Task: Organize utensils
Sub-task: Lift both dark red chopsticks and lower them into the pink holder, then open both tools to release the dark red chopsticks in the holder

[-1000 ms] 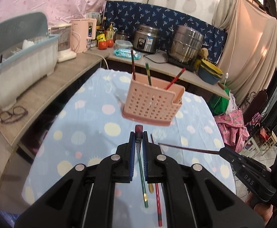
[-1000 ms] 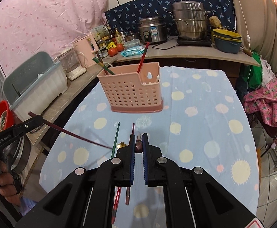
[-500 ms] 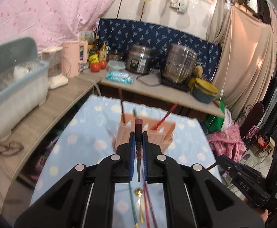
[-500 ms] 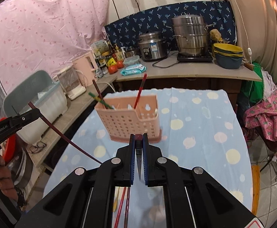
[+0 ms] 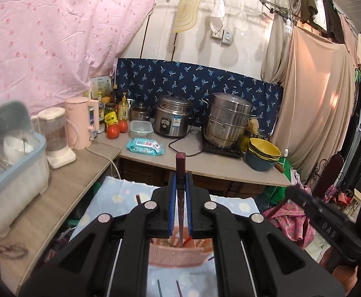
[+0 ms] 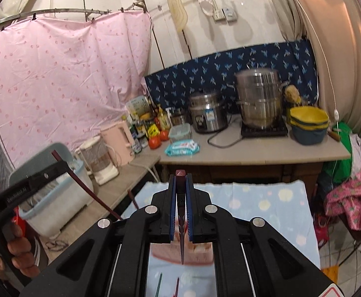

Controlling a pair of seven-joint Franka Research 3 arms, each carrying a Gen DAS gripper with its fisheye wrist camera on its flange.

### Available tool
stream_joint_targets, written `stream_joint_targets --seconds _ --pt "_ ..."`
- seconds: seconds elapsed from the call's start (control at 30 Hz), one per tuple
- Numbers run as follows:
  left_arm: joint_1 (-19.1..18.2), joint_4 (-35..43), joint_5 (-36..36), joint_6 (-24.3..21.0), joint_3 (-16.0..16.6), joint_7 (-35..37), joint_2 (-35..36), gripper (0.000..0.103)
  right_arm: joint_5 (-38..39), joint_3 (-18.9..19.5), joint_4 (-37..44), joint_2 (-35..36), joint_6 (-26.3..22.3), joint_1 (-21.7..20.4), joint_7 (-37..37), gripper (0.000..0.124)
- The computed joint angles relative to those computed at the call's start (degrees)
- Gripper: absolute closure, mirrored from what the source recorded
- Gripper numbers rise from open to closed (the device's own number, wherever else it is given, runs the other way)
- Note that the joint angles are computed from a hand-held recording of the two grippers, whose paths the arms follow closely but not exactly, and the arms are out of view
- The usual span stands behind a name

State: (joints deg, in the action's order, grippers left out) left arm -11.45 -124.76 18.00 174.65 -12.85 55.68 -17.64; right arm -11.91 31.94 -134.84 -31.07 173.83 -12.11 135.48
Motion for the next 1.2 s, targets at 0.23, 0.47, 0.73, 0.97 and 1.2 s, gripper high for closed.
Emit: stream_joint_targets --seconds 0.23,0.47,0.73,0.97,1.2 --pt "1.6 6.7 3.3 -2.8 -1.6 -1.5 7.9 0.096 -7.7 6.4 8.8 7.8 -3.1 -8.8 3.7 0.117" --pt "0.6 8.4 4.1 -4.9 -0.6 -1.8 12.4 0.096 -15.1 6.9 12.0 16.5 -7.1 -7.7 7.3 0.117" --pt "0.0 9.9 5.4 -6.0 0.0 -2.9 15.4 0.096 -21.6 3.9 13.6 22.2 -9.3 -4.0 11.8 0.117" --pt "-0.7 11.3 5.8 -7.0 0.2 -2.8 17.1 0.096 -23.8 -0.6 14.6 24.5 -10.4 0.7 12.3 0.117" --pt "-0.4 11.5 13.9 -7.5 0.7 -12.0 17.0 0.055 -31.8 -3.7 14.6 24.3 -11.6 4.1 19.3 0.084"
